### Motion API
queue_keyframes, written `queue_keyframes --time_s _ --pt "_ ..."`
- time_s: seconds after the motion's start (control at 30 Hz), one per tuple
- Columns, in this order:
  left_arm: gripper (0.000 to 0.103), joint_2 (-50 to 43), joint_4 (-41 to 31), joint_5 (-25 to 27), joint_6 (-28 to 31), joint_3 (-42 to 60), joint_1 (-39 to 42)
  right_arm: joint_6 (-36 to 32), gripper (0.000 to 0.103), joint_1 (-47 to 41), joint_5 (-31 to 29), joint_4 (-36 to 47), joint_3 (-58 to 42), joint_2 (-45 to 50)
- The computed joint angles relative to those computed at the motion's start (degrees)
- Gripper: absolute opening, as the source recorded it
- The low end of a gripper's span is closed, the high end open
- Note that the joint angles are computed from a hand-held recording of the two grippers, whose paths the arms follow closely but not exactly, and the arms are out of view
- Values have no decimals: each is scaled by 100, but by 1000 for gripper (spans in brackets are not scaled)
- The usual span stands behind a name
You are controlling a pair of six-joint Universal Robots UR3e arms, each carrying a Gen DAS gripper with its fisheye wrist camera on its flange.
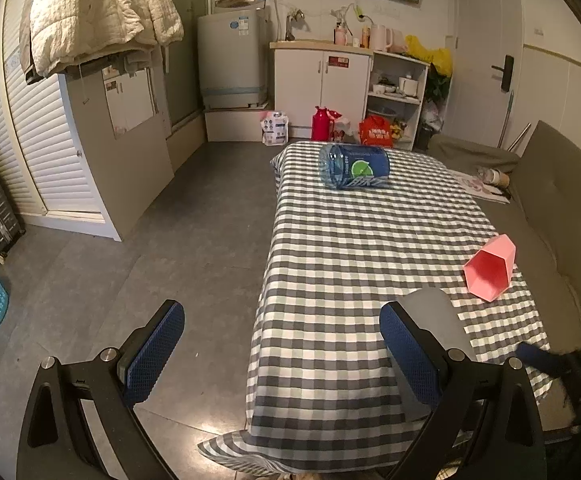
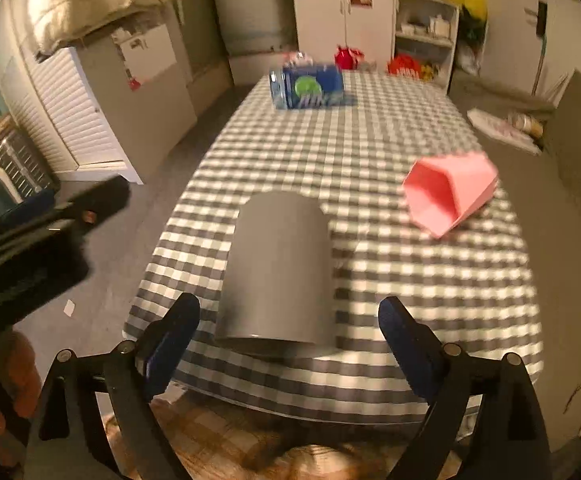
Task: Flip cup upside down
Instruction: 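Lift the grey cup with the right tool while the left tool grasps it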
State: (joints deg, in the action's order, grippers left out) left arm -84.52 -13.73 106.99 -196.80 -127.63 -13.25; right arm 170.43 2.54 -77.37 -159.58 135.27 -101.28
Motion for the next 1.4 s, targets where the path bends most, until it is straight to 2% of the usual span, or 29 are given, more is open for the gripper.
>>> queue_keyframes --time_s 0.13,0.23,0.4,0.5,0.8,0.87,0.97,1.1,1.4 --pt "101 -143 -128 -49 -127 266 -213 -498 91 -740 196 241 353 -766" --pt "101 -613 -510 196 -184 871 -639 -1004 91 -1651 540 564 615 -1373" --pt "101 -1330 -1032 20 -376 1693 -943 -1582 91 -2842 1052 818 643 -1570" --pt "101 -1793 -1352 -284 -437 2233 -979 -1766 91 -3237 1249 778 695 -1473" --pt "99 -2792 -2338 -962 -655 3316 -709 -1689 91 -3114 1020 -159 497 35" --pt "90 -2865 -2363 -996 -605 3370 -693 -1607 91 -2980 980 -267 393 298" --pt "77 -2826 -2317 -1433 -475 3261 -508 -1591 91 -2869 967 -414 371 497" --pt "76 -2907 -2483 -1411 -424 3462 -551 -1561 91 -2798 972 -504 404 556" --pt "76 -2736 -2182 -1273 -287 3651 -633 -1507 91 -2889 939 -414 533 217"
